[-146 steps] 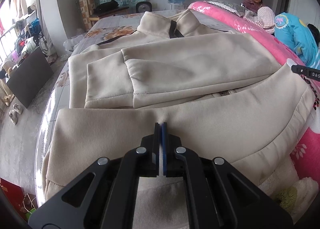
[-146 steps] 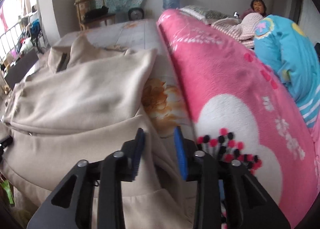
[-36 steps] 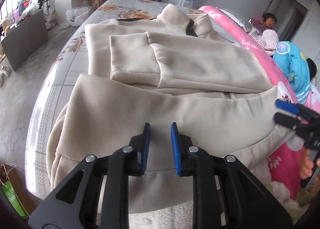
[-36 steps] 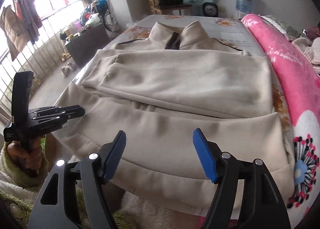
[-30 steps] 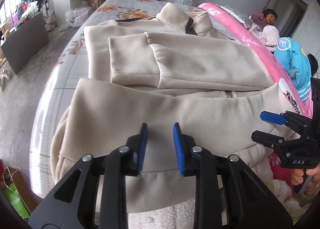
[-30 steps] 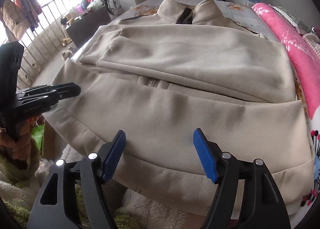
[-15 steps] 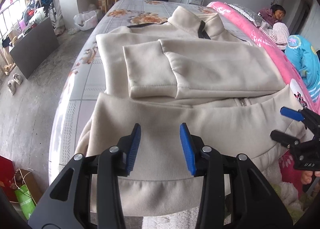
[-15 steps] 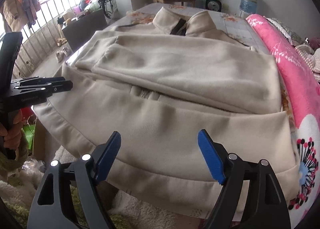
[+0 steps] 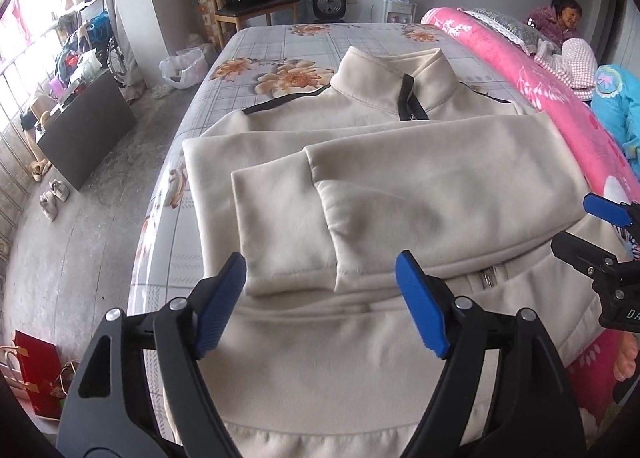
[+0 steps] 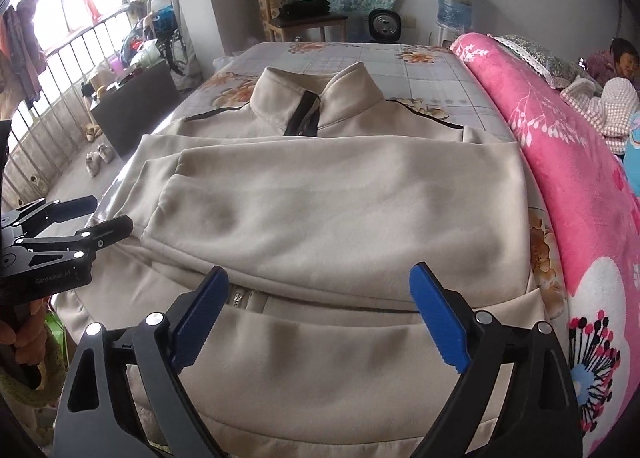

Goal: Fold large clothes

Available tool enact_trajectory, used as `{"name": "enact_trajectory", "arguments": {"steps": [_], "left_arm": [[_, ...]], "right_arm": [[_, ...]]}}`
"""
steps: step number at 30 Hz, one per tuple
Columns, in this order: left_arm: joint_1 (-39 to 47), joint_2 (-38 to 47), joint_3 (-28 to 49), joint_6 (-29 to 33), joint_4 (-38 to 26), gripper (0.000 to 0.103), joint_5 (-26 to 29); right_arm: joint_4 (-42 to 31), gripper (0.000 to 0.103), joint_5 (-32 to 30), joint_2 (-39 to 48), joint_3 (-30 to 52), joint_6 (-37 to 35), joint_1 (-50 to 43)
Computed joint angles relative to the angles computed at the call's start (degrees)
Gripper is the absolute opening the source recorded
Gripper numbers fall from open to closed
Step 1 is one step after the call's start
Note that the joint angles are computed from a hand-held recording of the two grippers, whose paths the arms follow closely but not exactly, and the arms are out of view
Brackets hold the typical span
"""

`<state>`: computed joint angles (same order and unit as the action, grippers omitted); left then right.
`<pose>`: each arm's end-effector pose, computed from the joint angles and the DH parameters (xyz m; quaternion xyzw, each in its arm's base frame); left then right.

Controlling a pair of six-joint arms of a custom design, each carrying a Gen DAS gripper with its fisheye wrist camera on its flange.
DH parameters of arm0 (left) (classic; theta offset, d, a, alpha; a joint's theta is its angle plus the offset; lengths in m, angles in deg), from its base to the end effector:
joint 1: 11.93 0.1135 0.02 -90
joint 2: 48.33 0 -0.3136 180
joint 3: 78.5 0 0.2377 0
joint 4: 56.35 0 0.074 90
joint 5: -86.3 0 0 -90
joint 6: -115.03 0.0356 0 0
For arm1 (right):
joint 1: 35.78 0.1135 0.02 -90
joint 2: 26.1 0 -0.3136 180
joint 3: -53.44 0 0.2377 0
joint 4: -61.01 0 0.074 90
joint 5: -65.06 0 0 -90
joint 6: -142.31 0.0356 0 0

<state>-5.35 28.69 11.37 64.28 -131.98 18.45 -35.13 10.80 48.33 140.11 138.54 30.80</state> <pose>0.2303 0.0130 0.3768 0.3116 0.9026 -0.0821 0.2854 0.0903 0.1560 0.3637 0.1783 0.9337 -0.0228 0.3097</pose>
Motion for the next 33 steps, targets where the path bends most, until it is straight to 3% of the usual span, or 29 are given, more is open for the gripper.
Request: {"name": "enact_trajectory", "arguments": {"steps": [15, 24, 33], "left_arm": [[-13.16, 3.54, -3.84, -12.23, 7.16, 0.080, -13.49], [-12.20, 6.33, -4.31, -13.21, 7.20, 0.086, -12.83], [-11.73, 7.56, -3.62, -12.99, 7.05, 0.090, -11.87]], "right_arm": [[0.67, 0.096, -2.86, -3.05, -3.35, -7.33, -7.98], [6.54, 0.096, -6.58, -3.07, -4.70, -17.98, -17.54], [11.85, 0.097, -10.74, -2.16, -11.03, -21.19, -23.08]]}}
